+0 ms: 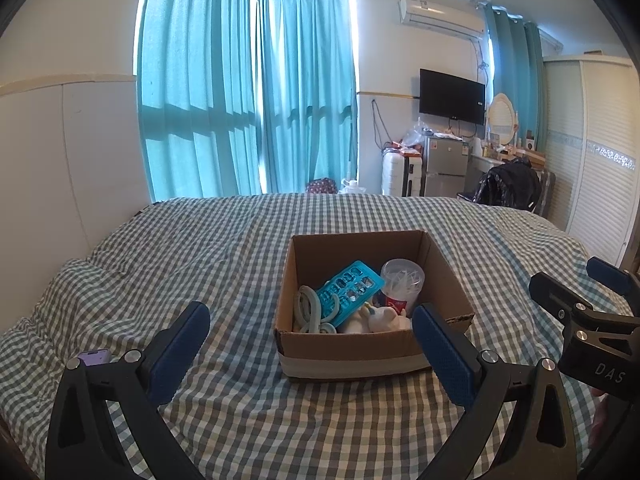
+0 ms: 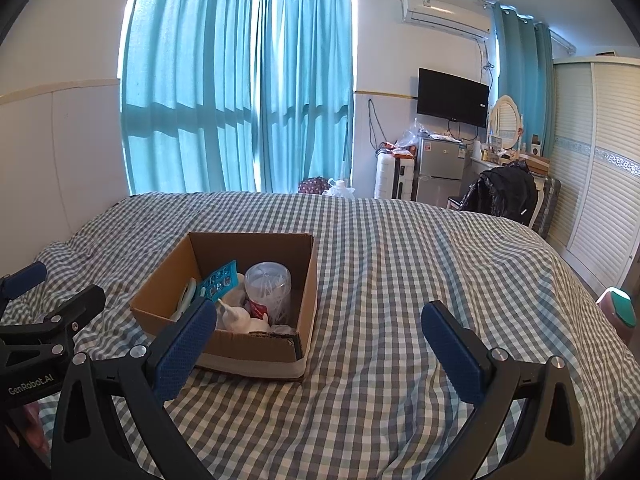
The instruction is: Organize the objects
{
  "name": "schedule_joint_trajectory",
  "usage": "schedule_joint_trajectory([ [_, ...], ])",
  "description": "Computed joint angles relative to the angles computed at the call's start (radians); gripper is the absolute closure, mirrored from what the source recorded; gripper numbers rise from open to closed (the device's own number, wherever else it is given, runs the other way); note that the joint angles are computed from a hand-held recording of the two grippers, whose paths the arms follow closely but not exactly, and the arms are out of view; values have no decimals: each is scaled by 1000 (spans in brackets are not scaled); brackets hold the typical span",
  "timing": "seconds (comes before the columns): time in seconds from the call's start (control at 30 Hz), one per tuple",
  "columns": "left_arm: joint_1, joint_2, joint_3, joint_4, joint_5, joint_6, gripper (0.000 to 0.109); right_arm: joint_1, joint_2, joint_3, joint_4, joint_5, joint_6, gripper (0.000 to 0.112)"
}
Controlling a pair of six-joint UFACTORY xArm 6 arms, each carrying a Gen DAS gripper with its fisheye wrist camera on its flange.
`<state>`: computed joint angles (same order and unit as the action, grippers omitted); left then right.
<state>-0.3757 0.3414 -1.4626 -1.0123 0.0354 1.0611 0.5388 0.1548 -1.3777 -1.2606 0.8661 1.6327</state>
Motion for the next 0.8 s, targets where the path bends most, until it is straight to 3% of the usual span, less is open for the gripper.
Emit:
schedule_joint_trajectory([
  [0.6, 3, 4, 6, 22, -6, -20, 6, 6, 13, -15, 11, 8, -11, 10],
  [0.7, 4, 3, 16, 70, -10, -62, 6, 6, 12, -15, 14, 7, -13, 10],
  [0.8, 8, 4, 40, 201, -42, -188, 6, 7, 14, -16, 15, 7, -15, 10],
])
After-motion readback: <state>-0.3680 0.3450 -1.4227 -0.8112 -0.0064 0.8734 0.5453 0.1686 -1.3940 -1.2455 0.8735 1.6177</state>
